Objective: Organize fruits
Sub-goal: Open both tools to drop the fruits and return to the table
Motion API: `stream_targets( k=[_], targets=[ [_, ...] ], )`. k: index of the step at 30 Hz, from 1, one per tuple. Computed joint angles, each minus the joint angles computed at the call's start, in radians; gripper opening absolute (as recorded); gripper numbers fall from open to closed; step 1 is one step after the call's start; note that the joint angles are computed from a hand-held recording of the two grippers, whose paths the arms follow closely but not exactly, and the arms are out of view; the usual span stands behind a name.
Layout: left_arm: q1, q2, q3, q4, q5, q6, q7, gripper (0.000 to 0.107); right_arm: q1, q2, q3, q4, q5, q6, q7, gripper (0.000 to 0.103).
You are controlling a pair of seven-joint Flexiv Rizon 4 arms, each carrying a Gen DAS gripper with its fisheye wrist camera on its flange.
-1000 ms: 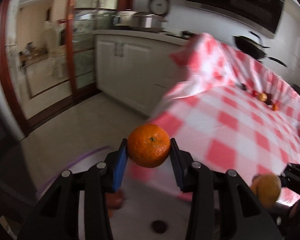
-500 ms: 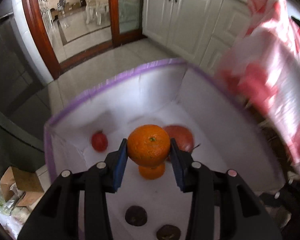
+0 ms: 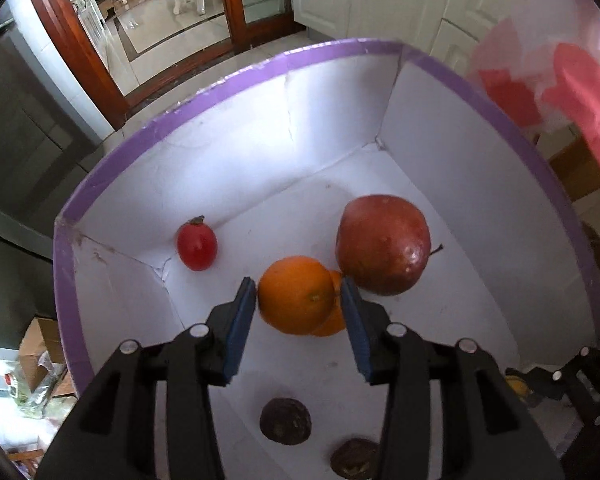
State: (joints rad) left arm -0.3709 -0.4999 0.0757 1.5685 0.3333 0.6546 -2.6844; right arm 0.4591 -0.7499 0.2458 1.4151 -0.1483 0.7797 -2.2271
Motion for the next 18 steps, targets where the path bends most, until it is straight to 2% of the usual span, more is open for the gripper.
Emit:
stream_targets(
  k=[1,2,4,7,10,13,14,15,16,18],
  targets=[
    [0.001,-0.002,-0.002,-0.003,-0.002,-0.005,0.007,0.054,0.004,-0.009,0.001,-0.014,0.000,0.000,0.001,0.054],
    [0.002,-0.005,-0.004,-0.007,-0.003,-0.009,0.015,0.064,-0.003,-0.004,0.010,-0.010,0.009,0.005,-0.011,0.060],
    [-0.003,-0.006,0.000,-0.016,0.006,-0.023,0.017,0.077,-0.006,0.010,0.018,0.011,0.016,0.040,-0.026,0.065],
    [-0.013,0.004,0.007,-0.018,0.031,-0.020,0.007,0.082,-0.026,0.062,0.035,0.093,0.019,0.174,-0.077,0.074],
    [-0.036,0.017,0.025,-0.046,0.071,-0.065,-0.041,0.082,-0.111,0.126,0.134,0.143,0.113,0.280,-0.193,0.074],
    [-0.128,0.032,0.073,-0.174,0.262,-0.269,-0.145,0.082,-0.244,0.183,0.278,0.112,0.309,0.287,-0.336,0.079],
    [-0.164,0.034,0.083,-0.230,0.344,-0.340,-0.174,0.086,-0.289,0.204,0.319,0.094,0.385,0.276,-0.373,0.083],
    [-0.190,0.034,0.086,-0.277,0.411,-0.385,-0.193,0.091,-0.354,0.214,0.373,0.049,0.483,0.258,-0.421,0.085],
    [-0.221,0.030,0.090,-0.337,0.491,-0.422,-0.212,0.100,-0.400,0.227,0.407,0.026,0.562,0.254,-0.456,0.087],
    [-0.246,0.017,0.077,-0.416,0.587,-0.436,-0.234,0.102,-0.500,0.247,0.464,-0.029,0.734,0.289,-0.524,0.087]
  ],
)
